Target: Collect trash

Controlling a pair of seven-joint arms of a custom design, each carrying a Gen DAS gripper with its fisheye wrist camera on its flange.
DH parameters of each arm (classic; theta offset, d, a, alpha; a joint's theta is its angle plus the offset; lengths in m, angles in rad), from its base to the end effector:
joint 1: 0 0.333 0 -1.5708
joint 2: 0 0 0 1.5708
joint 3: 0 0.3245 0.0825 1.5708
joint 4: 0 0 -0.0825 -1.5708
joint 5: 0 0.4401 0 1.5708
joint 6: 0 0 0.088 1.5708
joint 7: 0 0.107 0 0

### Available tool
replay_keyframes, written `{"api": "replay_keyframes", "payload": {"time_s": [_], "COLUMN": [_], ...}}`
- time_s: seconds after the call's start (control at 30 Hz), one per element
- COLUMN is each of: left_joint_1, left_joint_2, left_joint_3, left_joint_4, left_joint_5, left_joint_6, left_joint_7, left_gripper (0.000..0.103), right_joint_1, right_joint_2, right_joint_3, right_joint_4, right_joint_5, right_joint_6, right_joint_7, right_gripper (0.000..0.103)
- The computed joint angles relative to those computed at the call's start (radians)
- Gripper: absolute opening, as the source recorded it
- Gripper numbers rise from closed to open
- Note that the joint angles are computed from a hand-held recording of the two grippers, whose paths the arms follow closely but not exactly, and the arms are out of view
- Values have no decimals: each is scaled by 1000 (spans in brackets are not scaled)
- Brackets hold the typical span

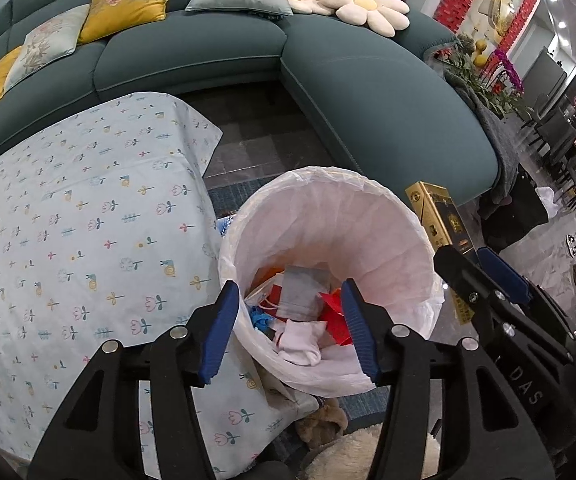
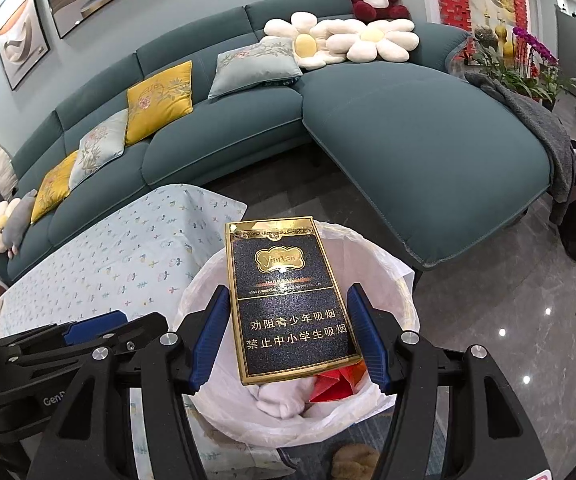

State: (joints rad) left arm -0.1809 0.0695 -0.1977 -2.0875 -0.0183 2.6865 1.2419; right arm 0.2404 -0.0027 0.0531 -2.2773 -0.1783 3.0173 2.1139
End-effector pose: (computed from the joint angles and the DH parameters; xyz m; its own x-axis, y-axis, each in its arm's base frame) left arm 0.6020 -0.2371 0.4292 -0.0787 -0.9785 0.1907 -0.8827 -0.0205 -0.4694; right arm 0.5772 0.1882 0.4156 0.0047 -0.9738 -0.2274 -0.7556 0.1455 -0.6386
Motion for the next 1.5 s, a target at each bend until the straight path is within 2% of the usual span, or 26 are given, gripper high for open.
{"api": "replay_keyframes", "payload": {"time_s": [0.37,0.5,0.6,0.9,1.1,1.17,1.27,1.4,1.5], "left_joint_1": [11,16,19,32,39,41,46,57,65], "left_joint_2": [-24,-36,-44,-77,-105,-114,-130,-161,-178], "left_joint_3": [13,15,18,20,17,16,12,4,-2], "left_joint_4": [-34,-49,-59,-94,-119,-127,-140,-168,-183], "left_joint_5": [62,87,118,176,205,212,240,313,347], "left_joint_6": [5,12,17,27,26,26,25,29,28], "left_joint_7": [-67,-86,-116,-154,-179,-182,-202,-258,-285], "left_gripper": [53,53,62,63,65,66,75,77,80], "right_joint_1": [16,25,31,38,37,35,32,19,21], "right_joint_2": [29,40,45,32,11,1,-16,-46,-59], "right_joint_3": [1,-5,-7,-4,2,5,15,31,39], "right_joint_4": [44,63,75,69,59,53,43,24,12], "right_joint_5": [1,-38,-60,-94,-133,-180,-222,-326,-304], "right_joint_6": [-21,-26,-31,-47,-58,-61,-76,-87,-94], "right_joint_7": [-13,19,33,44,66,101,116,186,152], "right_gripper": [58,58,58,59,68,74,78,81,84]}}
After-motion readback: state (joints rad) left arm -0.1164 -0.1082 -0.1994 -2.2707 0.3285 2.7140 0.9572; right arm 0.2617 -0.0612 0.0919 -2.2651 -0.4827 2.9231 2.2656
